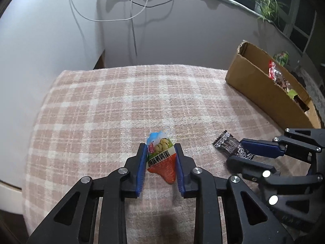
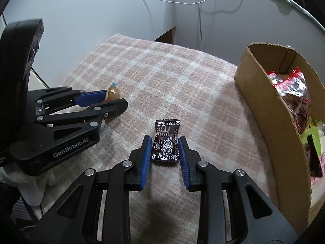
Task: Organize snacks
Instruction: 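Grasp the cone-shaped candy pack with the left tool while right grasps the dark wrapped candy, then carry the cone-shaped pack and dark wrapped candy into the box and release both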
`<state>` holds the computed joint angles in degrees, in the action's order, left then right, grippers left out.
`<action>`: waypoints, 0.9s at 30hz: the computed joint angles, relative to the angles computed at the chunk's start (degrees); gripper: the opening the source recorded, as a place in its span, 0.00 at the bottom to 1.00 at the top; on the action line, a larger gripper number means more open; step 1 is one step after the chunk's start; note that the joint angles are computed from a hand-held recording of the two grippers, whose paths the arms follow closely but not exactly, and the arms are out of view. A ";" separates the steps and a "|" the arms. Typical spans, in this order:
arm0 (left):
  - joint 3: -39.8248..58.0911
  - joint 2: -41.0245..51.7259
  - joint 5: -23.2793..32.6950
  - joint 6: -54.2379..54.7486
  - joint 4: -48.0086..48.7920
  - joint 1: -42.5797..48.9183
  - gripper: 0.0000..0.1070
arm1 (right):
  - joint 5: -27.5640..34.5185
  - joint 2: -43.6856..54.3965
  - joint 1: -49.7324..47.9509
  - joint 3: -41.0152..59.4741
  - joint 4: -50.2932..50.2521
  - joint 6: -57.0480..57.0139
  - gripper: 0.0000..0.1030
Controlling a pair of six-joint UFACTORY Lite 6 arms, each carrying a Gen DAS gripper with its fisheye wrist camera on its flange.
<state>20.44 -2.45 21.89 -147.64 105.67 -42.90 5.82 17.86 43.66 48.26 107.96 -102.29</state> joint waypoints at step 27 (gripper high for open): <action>15.57 -5.65 15.25 24.80 -27.74 -19.65 0.22 | 13.80 -35.02 -21.78 -16.60 -36.32 25.35 0.27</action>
